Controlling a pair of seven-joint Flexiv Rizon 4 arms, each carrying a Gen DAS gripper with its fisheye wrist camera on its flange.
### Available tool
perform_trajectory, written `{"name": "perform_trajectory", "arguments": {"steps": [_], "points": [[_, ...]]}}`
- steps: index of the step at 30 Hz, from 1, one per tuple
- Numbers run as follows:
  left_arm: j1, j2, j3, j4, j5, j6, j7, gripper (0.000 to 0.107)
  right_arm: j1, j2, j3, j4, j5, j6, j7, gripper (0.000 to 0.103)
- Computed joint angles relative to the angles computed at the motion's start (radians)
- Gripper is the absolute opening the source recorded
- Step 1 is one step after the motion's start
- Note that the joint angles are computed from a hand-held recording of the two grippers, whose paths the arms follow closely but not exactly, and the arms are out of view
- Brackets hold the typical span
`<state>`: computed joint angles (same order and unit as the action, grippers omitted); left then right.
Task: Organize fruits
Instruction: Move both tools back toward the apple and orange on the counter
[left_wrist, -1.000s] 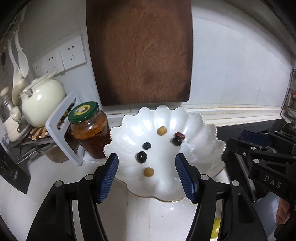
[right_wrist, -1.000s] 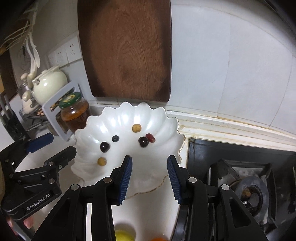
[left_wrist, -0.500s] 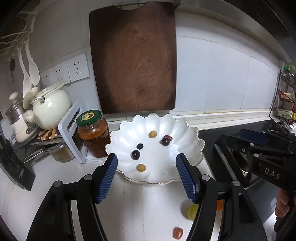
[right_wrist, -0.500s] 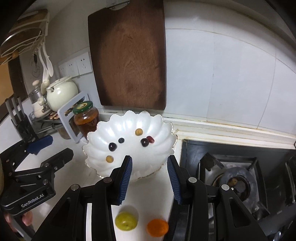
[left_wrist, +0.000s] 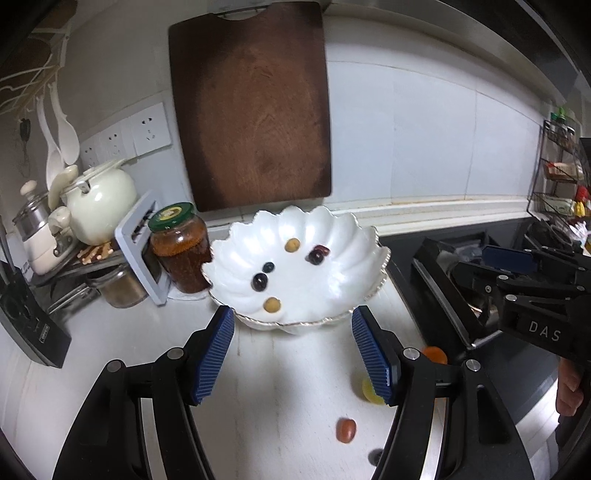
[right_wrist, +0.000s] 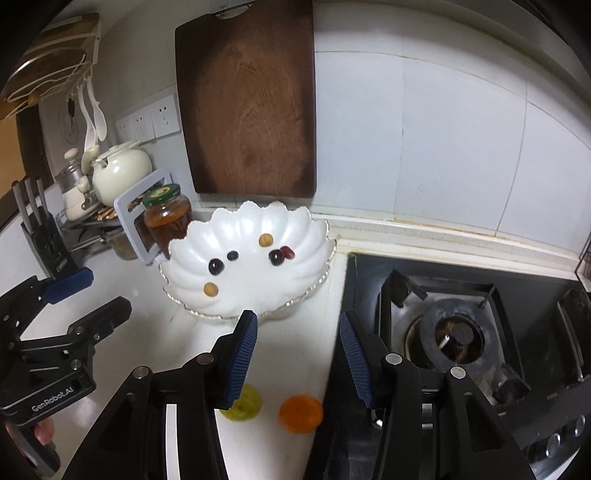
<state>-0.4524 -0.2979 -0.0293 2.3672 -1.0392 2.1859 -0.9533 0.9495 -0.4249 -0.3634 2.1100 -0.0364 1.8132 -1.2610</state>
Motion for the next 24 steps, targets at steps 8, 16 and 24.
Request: {"name": "perform_trajectory", "arguments": {"steps": [8,16,24], "points": [[-0.011,-0.007,-0.003,0.021,0.021,-0.020,-0.011,0.072,-0.042,0.004,0.048,0.034,-0.010,-0.014,0.012,0.048],[-0.009,-0.023,0.010,0.034,0.085,-0.077,-0.049,0.072,-0.121,-0.002,0.133,0.057,-0.056,-0.039,0.036,0.054],[-0.018,-0.040,0.053,0.031,0.175,-0.146,-0.088,0.072,-0.196,-0.013,0.208,0.066,-0.106,-0.064,0.067,0.054]]}}
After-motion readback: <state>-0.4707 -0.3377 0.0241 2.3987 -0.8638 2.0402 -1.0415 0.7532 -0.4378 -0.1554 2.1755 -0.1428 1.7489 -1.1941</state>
